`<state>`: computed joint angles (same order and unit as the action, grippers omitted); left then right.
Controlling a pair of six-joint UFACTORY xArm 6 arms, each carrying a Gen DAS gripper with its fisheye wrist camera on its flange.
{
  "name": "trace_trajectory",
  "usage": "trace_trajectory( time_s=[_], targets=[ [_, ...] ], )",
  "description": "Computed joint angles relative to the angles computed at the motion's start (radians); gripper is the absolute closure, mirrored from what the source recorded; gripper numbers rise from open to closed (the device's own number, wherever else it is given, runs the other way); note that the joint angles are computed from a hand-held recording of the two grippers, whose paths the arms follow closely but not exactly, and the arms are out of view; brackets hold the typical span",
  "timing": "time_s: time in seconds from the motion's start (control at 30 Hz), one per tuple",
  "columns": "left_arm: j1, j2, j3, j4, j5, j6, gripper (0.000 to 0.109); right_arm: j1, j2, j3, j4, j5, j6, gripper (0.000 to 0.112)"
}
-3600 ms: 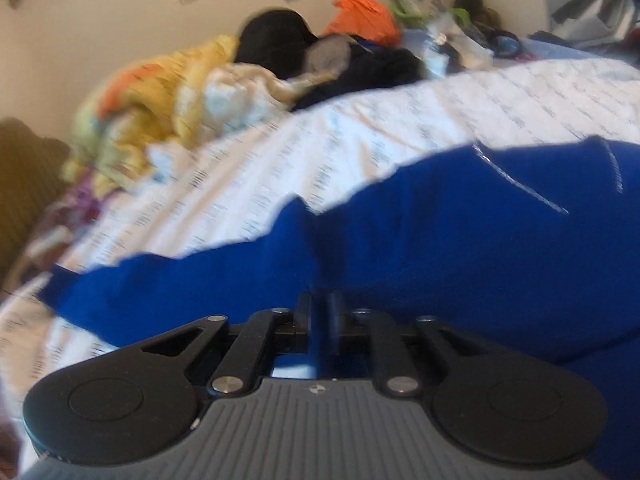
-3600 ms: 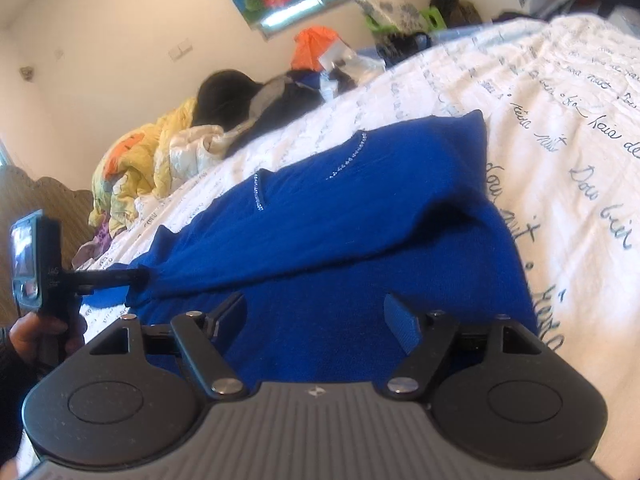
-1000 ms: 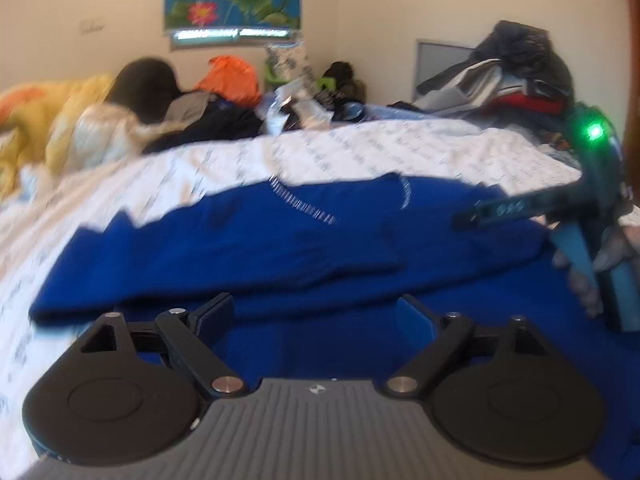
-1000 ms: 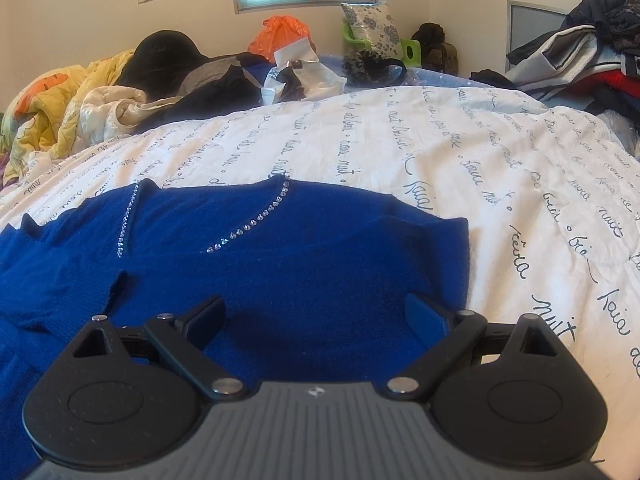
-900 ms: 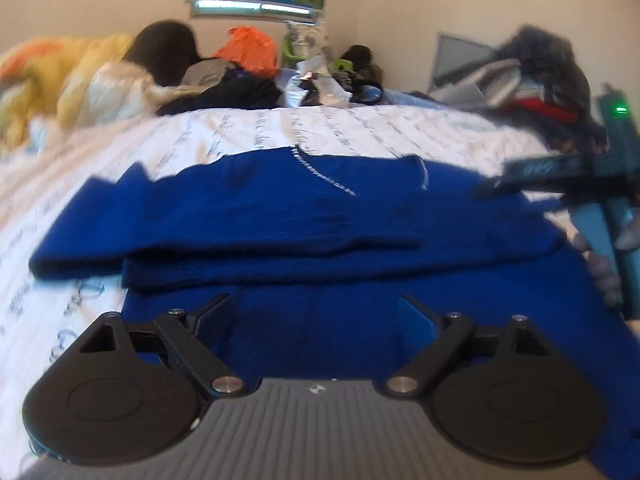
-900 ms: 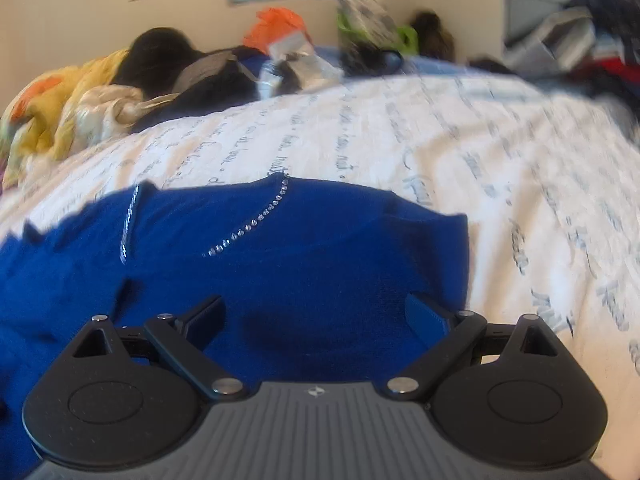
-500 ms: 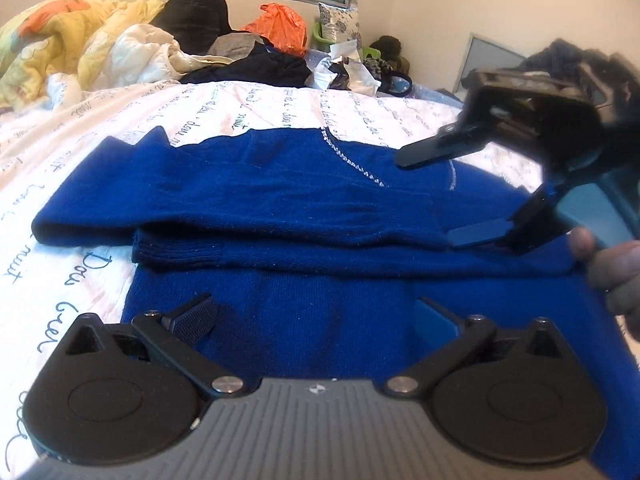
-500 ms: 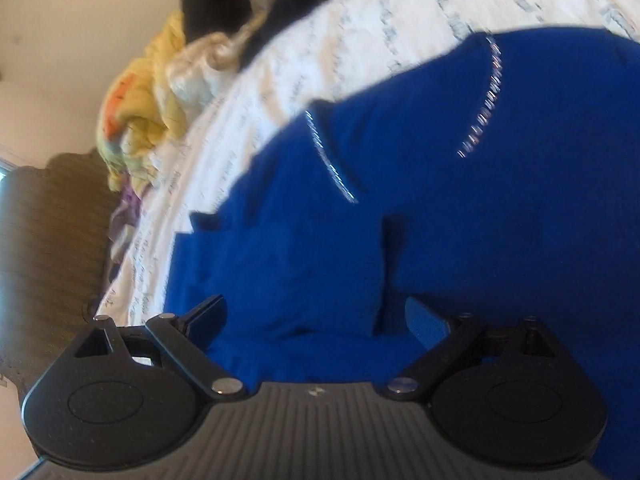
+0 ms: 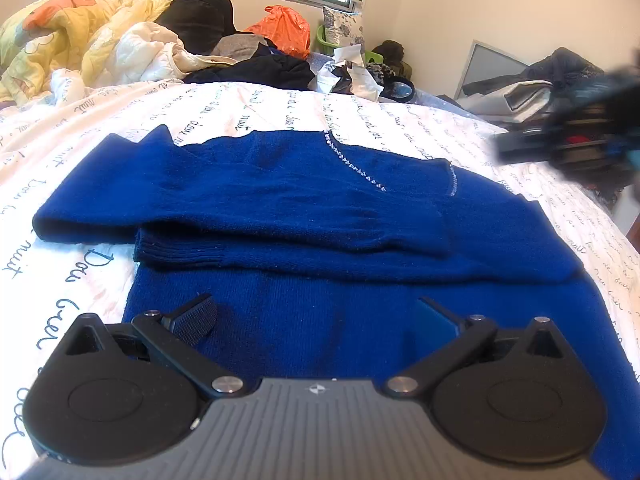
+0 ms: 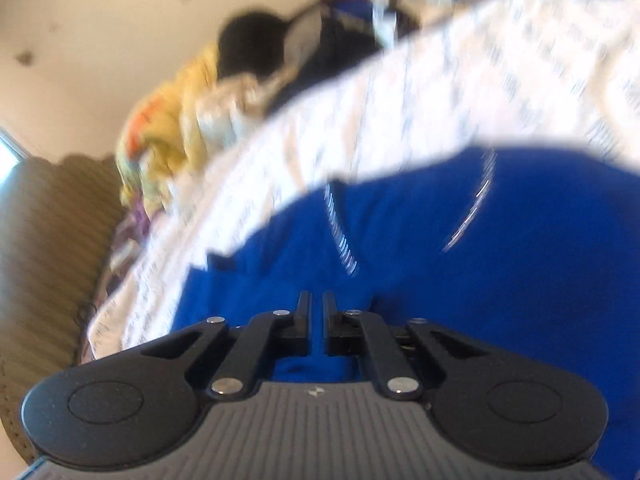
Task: Fold small clothes
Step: 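Grasp the sweater side edge nearest the right tool with the right tool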
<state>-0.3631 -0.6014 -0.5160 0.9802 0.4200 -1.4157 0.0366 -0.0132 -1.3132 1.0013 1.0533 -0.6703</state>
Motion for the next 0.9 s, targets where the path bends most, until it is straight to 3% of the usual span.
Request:
trace_trajectory(
  time_s=[0.1,0.23,0.27,0.3,0.33,0.37,0.63,0.67,0.7,0.73,0.77,0.9],
  targets=[
    [0.004,-0.001,0.002,0.006,-0.009,-0.012,0.006,-0.100,0.016,-0.042,-0.036,0.005,-0.003,0.108],
    [0.012,0.000,0.002,0.010,-0.020,-0.027,0.006,-0.202,0.111,-0.092,0.062,0.209,0.084,0.101],
    [0.009,0.001,0.000,0.011,-0.016,-0.028,0.006,-0.197,0.113,-0.074,0.096,0.236,0.074,0.084],
    [0.004,0.002,-0.002,0.010,-0.008,-0.025,0.006,-0.176,0.110,-0.054,0.114,0.237,0.073,0.052],
    [0.000,0.002,-0.003,0.009,0.000,-0.021,0.006,-0.143,0.110,-0.032,0.135,0.218,0.071,0.036],
    [-0.005,0.002,-0.005,0.007,0.007,-0.016,0.006,-0.122,0.125,-0.028,0.158,0.212,0.063,0.030],
    [0.006,-0.001,0.002,0.011,-0.011,-0.024,0.006,0.023,0.182,-0.052,0.129,0.148,0.114,0.035],
    [0.008,-0.002,0.003,0.011,-0.016,-0.026,0.006,0.037,0.186,-0.060,0.119,0.146,0.116,0.043],
    [0.010,-0.001,0.003,0.011,-0.019,-0.026,0.006,0.051,0.192,-0.072,0.083,0.144,0.130,0.066],
    [0.010,-0.001,0.003,0.011,-0.019,-0.025,0.006,0.069,0.192,-0.074,0.044,0.127,0.134,0.080],
    [0.008,-0.001,0.002,0.011,-0.017,-0.024,0.006,0.086,0.192,-0.073,0.015,0.112,0.122,0.101],
    [0.009,-0.004,0.005,0.010,-0.020,-0.024,0.006,0.075,0.163,-0.069,0.039,0.124,0.050,0.107]
  ],
)
